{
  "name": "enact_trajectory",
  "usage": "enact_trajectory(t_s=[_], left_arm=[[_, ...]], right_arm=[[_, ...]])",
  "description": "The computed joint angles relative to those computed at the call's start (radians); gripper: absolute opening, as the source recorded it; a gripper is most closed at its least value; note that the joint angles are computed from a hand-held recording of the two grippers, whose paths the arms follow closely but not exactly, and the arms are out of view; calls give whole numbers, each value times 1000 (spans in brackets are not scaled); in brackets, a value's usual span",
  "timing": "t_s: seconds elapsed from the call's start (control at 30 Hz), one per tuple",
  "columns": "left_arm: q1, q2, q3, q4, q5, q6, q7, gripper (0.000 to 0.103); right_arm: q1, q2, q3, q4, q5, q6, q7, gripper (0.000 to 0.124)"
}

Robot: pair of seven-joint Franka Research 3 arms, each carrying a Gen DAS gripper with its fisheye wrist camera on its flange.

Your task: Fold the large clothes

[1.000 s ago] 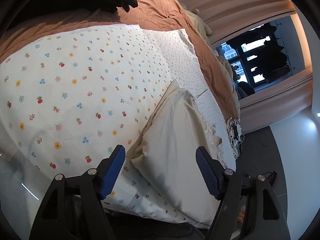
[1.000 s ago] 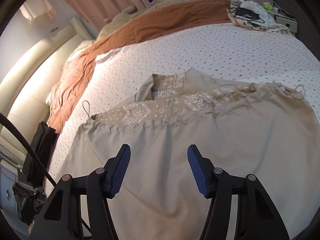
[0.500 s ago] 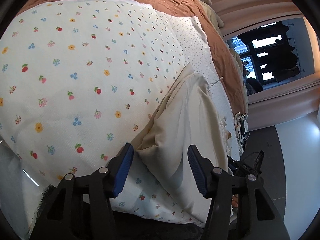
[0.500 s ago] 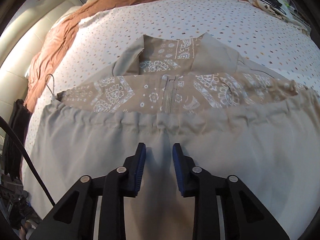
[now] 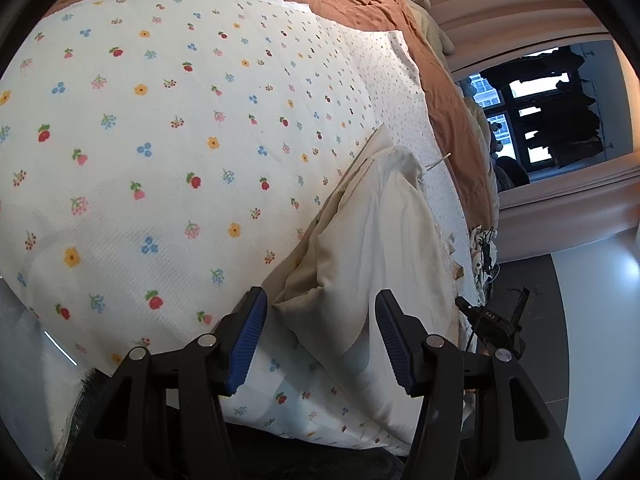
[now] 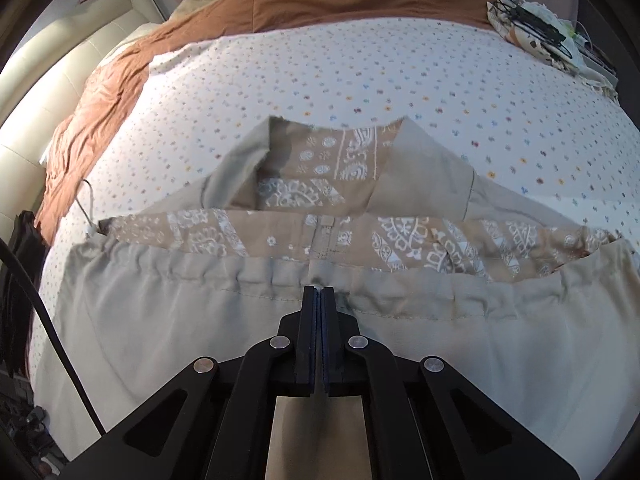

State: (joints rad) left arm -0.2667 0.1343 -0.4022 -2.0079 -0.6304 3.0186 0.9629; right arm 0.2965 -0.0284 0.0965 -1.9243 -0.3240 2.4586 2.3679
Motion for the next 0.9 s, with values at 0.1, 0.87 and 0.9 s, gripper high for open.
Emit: enact_trajectory(t_s=[0.1,0.87,0.9], left_arm=[[1,2,-11,4,-29,-6,19,57],[48,101,-65,117,-110,-43,81,57],[51,105,-71,121,-115,-38,91,57]], right_arm=[[0,6,-1,-11,4,3,13,0],[-33,-355,89,-270,160,13,-12,6],[-31,-383,90,-294,182,18,-20,12]])
